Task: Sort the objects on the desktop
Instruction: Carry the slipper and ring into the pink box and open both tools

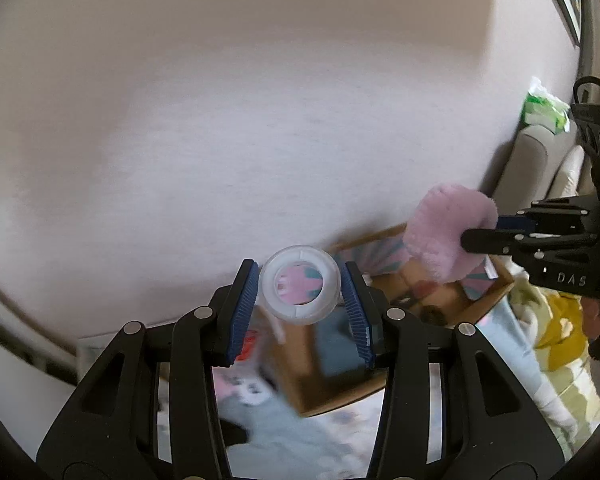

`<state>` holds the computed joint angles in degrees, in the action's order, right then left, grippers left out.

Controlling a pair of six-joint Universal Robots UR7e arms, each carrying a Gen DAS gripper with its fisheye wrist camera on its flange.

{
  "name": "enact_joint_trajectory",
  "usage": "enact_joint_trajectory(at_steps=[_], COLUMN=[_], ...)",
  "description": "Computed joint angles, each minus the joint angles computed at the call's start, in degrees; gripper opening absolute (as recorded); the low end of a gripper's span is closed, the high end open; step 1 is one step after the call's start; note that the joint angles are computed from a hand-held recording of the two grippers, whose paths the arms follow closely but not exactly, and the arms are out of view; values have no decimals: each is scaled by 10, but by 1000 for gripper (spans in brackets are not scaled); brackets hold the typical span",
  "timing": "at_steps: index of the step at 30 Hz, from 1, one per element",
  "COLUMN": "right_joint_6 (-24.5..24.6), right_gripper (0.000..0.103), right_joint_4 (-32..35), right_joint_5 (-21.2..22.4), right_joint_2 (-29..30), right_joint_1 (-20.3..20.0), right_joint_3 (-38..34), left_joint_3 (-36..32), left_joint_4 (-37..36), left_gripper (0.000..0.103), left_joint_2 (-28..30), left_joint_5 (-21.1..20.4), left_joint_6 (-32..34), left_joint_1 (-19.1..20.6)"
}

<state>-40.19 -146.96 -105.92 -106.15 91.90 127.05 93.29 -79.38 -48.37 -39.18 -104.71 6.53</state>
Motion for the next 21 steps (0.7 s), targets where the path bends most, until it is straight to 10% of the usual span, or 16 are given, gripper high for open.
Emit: enact_joint_trajectory(at_steps=[11,21], right_joint_6=[-41,-49], right_gripper=[17,23], right_joint_4=[52,67], right_joint_5=[17,25], right_joint_2=[-25,-17], right_joint_1=[-92,-112], right_joint_3=[-12,-18], left_joint_3=[10,17], left_joint_4=[-172,-171], left_gripper=[40,48], left_joint_2=[54,60], left_joint_5=[-28,-58], left_joint_6=[108,85], left_joint_1=[48,63])
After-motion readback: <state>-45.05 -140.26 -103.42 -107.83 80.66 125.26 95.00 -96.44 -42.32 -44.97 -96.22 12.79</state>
